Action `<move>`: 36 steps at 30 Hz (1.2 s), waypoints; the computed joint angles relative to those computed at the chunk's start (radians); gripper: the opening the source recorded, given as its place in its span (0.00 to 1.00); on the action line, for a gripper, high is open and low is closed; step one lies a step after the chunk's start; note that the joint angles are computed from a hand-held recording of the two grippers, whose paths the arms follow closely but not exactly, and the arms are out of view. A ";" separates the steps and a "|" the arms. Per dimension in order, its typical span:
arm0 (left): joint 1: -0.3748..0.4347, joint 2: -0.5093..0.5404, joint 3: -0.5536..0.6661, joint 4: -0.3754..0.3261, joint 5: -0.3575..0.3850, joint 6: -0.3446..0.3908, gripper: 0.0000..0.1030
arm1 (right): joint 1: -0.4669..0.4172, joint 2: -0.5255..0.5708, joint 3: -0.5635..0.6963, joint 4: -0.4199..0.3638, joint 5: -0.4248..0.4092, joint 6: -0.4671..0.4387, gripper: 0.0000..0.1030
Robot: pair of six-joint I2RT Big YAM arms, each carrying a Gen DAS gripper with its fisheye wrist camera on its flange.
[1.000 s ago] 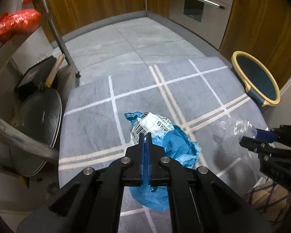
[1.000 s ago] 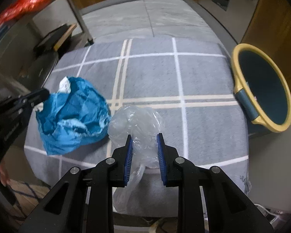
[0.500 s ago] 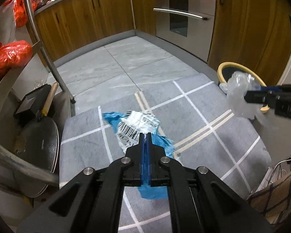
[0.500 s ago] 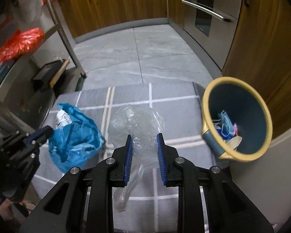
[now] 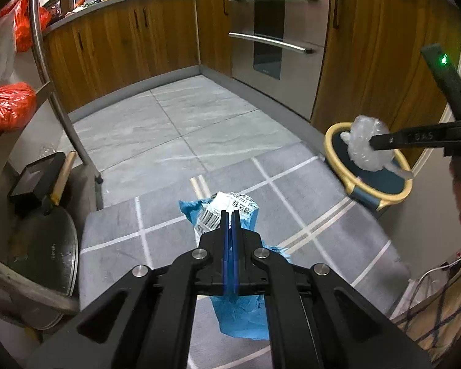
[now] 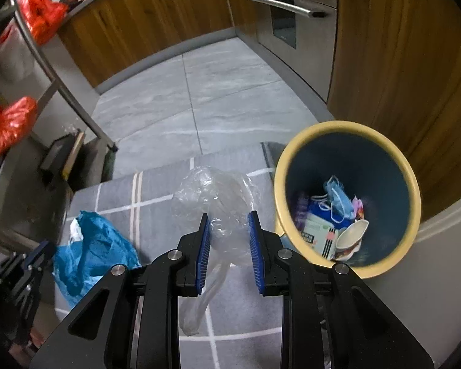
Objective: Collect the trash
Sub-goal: 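Carry the clear bag and blue bag over the teal bin with both tools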
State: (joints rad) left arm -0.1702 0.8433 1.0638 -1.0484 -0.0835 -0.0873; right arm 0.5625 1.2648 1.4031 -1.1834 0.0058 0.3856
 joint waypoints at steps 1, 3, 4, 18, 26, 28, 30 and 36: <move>-0.003 0.001 0.004 0.001 0.004 -0.001 0.01 | -0.012 -0.004 0.001 0.009 -0.006 -0.001 0.25; -0.030 0.010 0.019 0.010 -0.005 -0.001 0.01 | -0.031 -0.013 0.003 0.024 -0.017 0.004 0.25; -0.048 0.018 0.029 0.013 -0.015 -0.001 0.01 | -0.041 -0.017 0.004 0.030 -0.018 0.002 0.25; -0.228 0.270 0.213 0.089 -0.008 0.013 0.01 | -0.203 0.007 0.019 0.042 0.046 -0.064 0.25; -0.315 0.404 0.349 0.099 -0.028 0.072 0.01 | -0.313 0.050 0.014 0.046 0.054 -0.075 0.25; -0.332 0.436 0.378 0.101 -0.033 0.079 0.01 | -0.312 0.061 0.019 0.049 0.077 -0.091 0.25; -0.341 0.461 0.399 0.102 -0.030 0.075 0.01 | -0.312 0.068 0.021 0.054 0.089 -0.112 0.25; -0.357 0.531 0.451 0.107 -0.027 0.078 0.01 | -0.314 0.076 0.013 0.068 0.110 -0.152 0.25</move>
